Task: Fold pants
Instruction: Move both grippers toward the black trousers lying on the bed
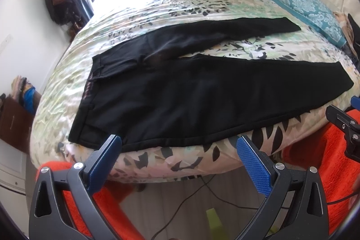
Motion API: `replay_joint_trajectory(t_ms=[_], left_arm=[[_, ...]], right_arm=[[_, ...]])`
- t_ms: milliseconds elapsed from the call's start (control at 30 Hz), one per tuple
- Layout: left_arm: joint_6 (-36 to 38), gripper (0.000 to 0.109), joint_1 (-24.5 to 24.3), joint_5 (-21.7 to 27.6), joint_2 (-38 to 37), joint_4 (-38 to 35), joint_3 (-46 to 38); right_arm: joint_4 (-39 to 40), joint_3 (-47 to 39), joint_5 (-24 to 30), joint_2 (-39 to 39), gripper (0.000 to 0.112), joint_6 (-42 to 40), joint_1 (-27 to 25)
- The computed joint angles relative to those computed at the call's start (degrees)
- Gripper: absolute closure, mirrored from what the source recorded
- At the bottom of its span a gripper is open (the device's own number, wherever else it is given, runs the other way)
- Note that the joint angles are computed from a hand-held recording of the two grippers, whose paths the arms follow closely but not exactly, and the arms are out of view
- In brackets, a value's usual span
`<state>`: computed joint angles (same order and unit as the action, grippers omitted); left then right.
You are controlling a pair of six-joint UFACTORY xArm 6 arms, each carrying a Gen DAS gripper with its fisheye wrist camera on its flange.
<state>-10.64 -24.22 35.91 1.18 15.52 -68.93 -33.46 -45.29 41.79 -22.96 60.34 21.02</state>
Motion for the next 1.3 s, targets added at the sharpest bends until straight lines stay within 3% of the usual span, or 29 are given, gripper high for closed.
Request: replay_joint_trajectory(t_ms=[533,1300], left_arm=[[0.1,0.006,0.0,3.5,3.4,-1.2,-2.5],[0.2,0.006,-1.0,3.8,2.9,-0.3,-2.3]], right_arm=[[4.2,0.1,-2.7,2.9,0.009,-3.4,-1.3],[5.7,1.7,-4.3,1.8,0.009,-4.0,-2.5]])
